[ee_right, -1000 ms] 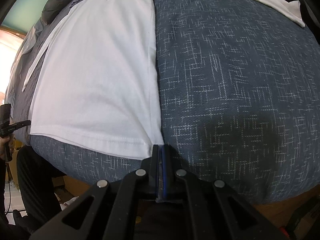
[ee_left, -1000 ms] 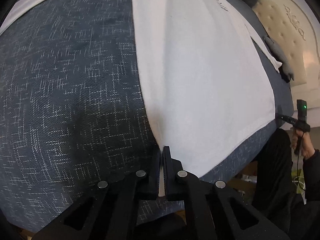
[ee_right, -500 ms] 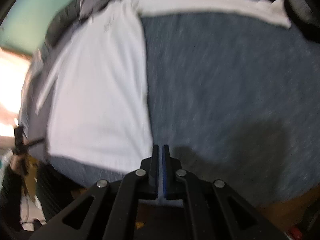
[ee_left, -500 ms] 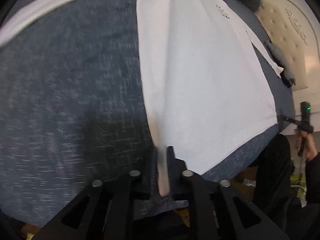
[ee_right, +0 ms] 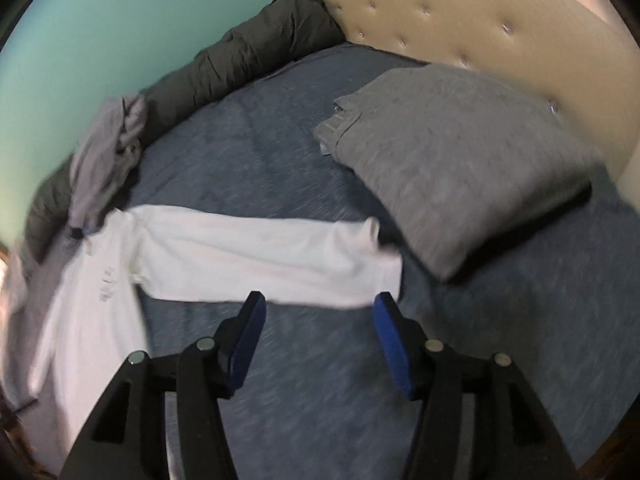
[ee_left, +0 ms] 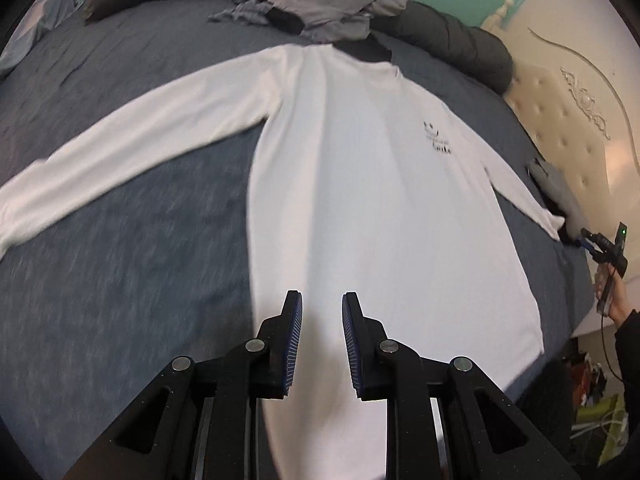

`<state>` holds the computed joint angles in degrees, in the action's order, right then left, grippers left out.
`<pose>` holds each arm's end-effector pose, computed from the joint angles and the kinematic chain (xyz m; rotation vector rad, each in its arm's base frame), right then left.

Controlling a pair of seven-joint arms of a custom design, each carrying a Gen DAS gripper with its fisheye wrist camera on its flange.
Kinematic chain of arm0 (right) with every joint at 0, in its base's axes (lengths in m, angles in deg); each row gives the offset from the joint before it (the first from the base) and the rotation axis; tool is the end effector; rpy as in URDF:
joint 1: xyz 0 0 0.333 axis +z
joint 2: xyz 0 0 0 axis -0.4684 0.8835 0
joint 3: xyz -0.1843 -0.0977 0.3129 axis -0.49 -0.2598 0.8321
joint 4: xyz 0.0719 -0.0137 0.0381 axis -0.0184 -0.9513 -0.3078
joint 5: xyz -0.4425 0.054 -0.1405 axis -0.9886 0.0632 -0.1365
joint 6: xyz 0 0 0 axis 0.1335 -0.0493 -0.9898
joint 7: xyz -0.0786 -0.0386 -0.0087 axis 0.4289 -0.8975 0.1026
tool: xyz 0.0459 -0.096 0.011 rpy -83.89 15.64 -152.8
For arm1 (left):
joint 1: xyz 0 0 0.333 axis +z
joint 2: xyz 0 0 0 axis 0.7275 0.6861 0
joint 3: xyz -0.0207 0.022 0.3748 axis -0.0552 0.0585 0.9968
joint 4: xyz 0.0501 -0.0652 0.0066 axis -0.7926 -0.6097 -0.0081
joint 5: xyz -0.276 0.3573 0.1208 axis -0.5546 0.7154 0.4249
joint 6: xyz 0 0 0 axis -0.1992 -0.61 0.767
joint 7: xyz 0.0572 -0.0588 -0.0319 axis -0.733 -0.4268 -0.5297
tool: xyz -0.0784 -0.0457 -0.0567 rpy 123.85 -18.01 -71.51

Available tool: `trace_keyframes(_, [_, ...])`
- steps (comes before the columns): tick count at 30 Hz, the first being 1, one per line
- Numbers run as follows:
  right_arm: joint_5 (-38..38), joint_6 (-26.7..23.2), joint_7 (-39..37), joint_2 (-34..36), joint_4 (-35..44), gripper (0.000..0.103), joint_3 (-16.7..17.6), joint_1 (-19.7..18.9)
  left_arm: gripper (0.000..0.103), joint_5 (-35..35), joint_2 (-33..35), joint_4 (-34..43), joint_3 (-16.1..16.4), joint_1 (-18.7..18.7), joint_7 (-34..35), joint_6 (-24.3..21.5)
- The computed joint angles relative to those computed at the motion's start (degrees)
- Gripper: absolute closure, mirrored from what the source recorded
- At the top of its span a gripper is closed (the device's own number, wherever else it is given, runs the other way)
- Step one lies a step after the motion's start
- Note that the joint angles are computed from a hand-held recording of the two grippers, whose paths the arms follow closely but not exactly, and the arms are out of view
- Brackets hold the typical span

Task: Fold clothes
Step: 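Open both tools and move the right tool to the sleeve cuff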

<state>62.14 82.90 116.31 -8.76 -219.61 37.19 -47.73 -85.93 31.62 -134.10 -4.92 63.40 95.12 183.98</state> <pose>0.3890 -0.1098 0.5661 -0.9444 2.4785 -0.6515 0.7973 0.0766 0.5365 1.2394 -2.6149 0.7982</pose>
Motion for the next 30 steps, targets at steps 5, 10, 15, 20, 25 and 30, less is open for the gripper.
trace_keyframes(5, [-6.51, 5.83, 2.24, 11.11, 3.40, 0.046, 2.83, -2.50, 0.080, -1.11, 0.79, -0.61, -1.17, -1.77, -1.05, 2.55])
trace_keyframes(10, [-13.20, 5.60, 7.32, 12.86, 3.66, 0.046, 3.98, -4.56, 0.080, -1.87, 2.77, -0.02, -2.44, -3.40, -2.01, 4.78])
trace_keyframes(15, [-20.27, 3.73, 13.98, 13.76, 3.98, 0.046, 3.84, -5.87, 0.080, -2.34, 3.23, -0.19, -3.17, -3.81, -1.91, 4.99])
trace_keyframes(20, [-23.77, 1.45, 16.18, 16.79, 5.89, 0.048, 2.31, -4.36, 0.080, -2.34, 3.55, 0.03, -3.32, -4.03, -1.53, 4.84])
trace_keyframes(25, [-27.09, -1.29, 18.15, 17.38, 6.60, 0.098, 0.77, -2.01, 0.080, -2.06, 3.89, 0.84, -3.22, -3.93, -1.53, 4.65])
trace_keyframes(30, [-30.64, 0.91, 16.91, 15.43, 8.15, 0.100, 0.35, -0.24, 0.080, -1.41, 4.08, 1.81, -3.08, -3.85, -1.43, 4.68])
